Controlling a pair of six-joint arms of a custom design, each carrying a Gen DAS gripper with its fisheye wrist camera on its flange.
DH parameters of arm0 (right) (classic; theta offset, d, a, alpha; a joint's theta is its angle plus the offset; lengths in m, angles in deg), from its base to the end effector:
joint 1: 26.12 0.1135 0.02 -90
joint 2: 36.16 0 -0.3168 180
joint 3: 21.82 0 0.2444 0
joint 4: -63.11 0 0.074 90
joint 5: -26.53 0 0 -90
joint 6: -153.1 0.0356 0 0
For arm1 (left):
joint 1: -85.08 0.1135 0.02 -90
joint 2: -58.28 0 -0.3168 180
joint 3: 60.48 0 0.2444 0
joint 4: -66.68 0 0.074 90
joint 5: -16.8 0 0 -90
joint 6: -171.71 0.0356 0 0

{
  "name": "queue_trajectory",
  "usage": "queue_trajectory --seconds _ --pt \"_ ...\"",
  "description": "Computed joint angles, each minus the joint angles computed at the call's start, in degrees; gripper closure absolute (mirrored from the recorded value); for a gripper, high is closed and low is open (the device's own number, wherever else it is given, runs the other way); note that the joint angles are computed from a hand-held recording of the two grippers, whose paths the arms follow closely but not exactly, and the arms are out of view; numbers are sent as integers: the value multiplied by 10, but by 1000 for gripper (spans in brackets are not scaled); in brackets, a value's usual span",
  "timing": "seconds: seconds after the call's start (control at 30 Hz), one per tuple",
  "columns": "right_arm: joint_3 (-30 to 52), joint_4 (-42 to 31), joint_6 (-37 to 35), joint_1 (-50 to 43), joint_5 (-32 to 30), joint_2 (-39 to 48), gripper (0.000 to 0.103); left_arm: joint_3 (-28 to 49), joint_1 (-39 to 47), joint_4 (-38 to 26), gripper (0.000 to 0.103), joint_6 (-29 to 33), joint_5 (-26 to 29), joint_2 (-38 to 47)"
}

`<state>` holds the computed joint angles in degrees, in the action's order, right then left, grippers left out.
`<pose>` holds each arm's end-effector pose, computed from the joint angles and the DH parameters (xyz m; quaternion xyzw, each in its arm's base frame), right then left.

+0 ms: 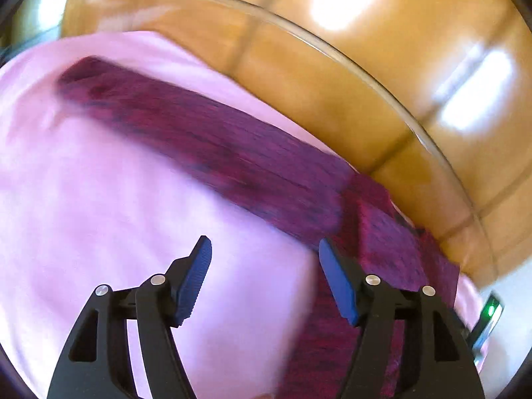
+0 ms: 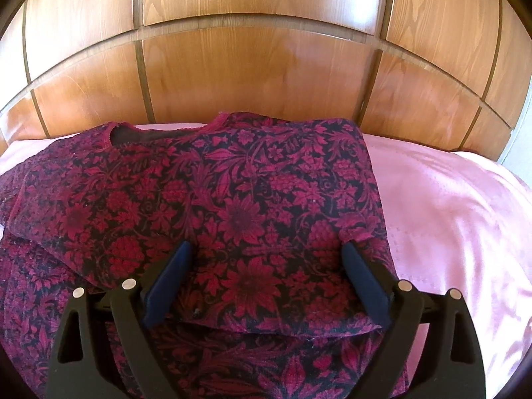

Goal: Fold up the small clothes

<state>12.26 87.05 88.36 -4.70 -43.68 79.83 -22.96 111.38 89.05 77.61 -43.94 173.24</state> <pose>0.2374 0.0802 0.0652 0.0791 0.9448 -0.0440 0.3150 0.2471 0.1027 0.0760 -0.1688 0.9106 -0.1805 0.3313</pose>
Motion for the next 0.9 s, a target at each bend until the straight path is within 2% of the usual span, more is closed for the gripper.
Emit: queue_trajectory --seconds 0.1,0.17,0.23,0.37,0.53,0.57,0.6,0.67,0.7,0.73,0.8,0.9 --pt "1 -1 0 0 1 0 11 82 95 -95 37 13 58 32" --pt "1 -1 -2 -1 1 1 11 129 141 -112 37 -8 75 53" --pt "1 0 -3 -2 0 1 11 212 172 -182 37 -24 93 90" --pt "2 -1 -2 -1 0 1 10 328 200 -238 37 -89 71 154" --pt "1 -2 -2 -1 1 0 10 414 205 -257 38 -142 66 201" --pt "1 -3 -2 -1 1 -1 10 426 201 -256 42 -153 61 207" --pt "1 -4 -1 -1 2 -1 10 433 196 -254 51 -162 45 211" --pt "1 -3 -2 -2 1 -1 10 462 186 -271 74 -166 32 225" --pt "1 -3 -2 -2 0 -1 10 482 178 -300 86 -156 20 232" --pt "1 -4 -2 -2 1 -1 10 483 170 -300 91 -157 7 233" --pt "1 -4 -2 -2 1 -1 10 454 152 -264 93 -145 -19 212" --pt "1 -3 -2 -2 0 -1 10 378 135 -187 94 -112 -3 154"
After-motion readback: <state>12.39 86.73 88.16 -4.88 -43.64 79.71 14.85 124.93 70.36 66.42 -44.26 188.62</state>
